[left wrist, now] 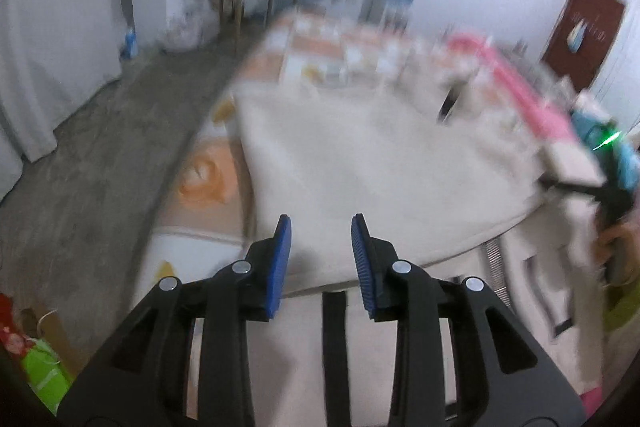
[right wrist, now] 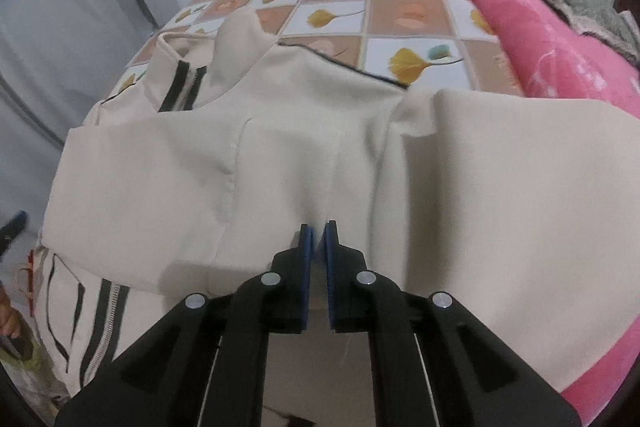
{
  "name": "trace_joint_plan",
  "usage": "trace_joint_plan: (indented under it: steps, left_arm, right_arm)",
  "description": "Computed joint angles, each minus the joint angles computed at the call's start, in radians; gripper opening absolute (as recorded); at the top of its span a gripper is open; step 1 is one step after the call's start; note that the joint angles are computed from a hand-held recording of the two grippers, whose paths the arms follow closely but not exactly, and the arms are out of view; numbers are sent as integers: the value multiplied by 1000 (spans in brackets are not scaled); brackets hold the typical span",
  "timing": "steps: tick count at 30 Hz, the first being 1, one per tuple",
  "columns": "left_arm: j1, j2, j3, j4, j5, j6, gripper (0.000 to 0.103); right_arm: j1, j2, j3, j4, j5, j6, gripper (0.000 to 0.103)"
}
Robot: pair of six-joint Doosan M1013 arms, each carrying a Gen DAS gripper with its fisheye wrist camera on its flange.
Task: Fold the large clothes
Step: 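Lay the lifted fabric onto the jacket body and open the right tool, then move the open right tool to the jacket sleeve end on the pink blanket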
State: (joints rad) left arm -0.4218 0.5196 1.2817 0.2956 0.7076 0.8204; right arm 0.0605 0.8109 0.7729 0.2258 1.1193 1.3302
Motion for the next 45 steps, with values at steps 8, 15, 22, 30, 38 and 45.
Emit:
trace_joint_plan:
  steps: [8,15,22,30,38,45]
  left_arm:
    - [-3,19,2,3,50,12,28]
    - [-5,14,18,30,27,-27,28]
    - [-4,12,28,32,-9,-32,28]
    - [-5,8,32,18,-24,-40,36]
    - [-57,-61,67,201,61,-177,73]
    - [-98,-64,33,278,122,-212,84]
  right_arm:
    - [-6,-24,-7,10,-20,-26,15]
    - [49,61,-111,-34,86,-95,31]
    - [44,14,-47,-80,99,-41,41]
    - [86,-21,37,-149,9,-123,47]
    - [58,-98,137,-99,-52,-88,66]
    - [45,-182,271,-162,-123,-80,76]
